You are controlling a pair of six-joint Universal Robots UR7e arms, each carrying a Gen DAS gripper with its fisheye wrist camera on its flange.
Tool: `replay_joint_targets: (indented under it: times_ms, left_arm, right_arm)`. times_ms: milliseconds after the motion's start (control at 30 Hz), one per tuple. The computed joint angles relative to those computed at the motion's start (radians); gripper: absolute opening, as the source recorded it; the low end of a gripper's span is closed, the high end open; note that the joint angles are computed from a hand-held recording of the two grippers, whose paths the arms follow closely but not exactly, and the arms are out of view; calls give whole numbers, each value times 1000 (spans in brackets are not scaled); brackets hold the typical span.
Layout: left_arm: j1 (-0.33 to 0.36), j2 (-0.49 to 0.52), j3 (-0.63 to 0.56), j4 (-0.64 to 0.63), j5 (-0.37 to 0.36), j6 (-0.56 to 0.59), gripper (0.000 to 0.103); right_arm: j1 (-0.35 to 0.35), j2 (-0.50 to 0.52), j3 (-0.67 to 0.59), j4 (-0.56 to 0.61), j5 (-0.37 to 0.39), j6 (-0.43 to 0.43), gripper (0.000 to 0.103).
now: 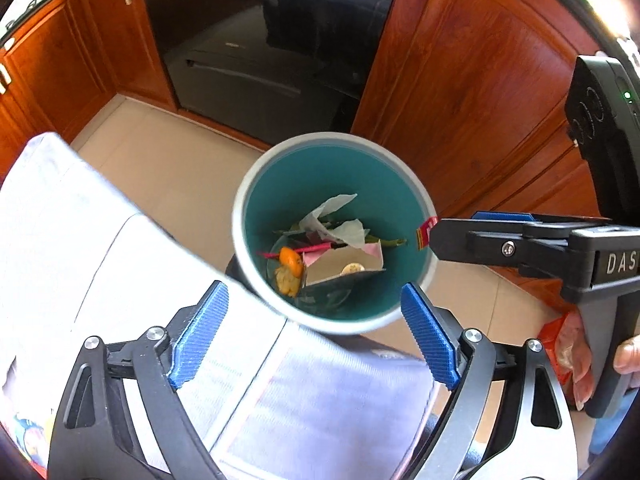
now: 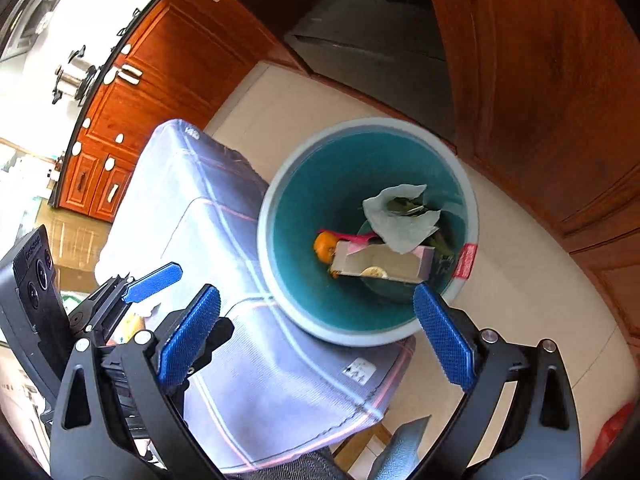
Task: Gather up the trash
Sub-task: 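Move both tools back over the table toward the coconut shell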
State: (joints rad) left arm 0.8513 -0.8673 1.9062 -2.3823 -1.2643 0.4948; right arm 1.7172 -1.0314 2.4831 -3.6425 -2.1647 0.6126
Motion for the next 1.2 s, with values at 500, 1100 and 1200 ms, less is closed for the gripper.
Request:
replay_joint_targets:
  times_ms: [500, 1100, 1200]
  left_arm:
    - [111, -246, 74, 41, -11, 73, 96]
    - [358, -390, 11, 27, 54, 128, 99]
    - [400, -362, -42, 42, 52, 86, 99]
  right_arm:
    - [195, 105, -156, 221, -62, 107, 94]
    - [226, 422, -538, 470, 197, 58, 94]
    - [223, 446, -565, 477, 212, 47, 94]
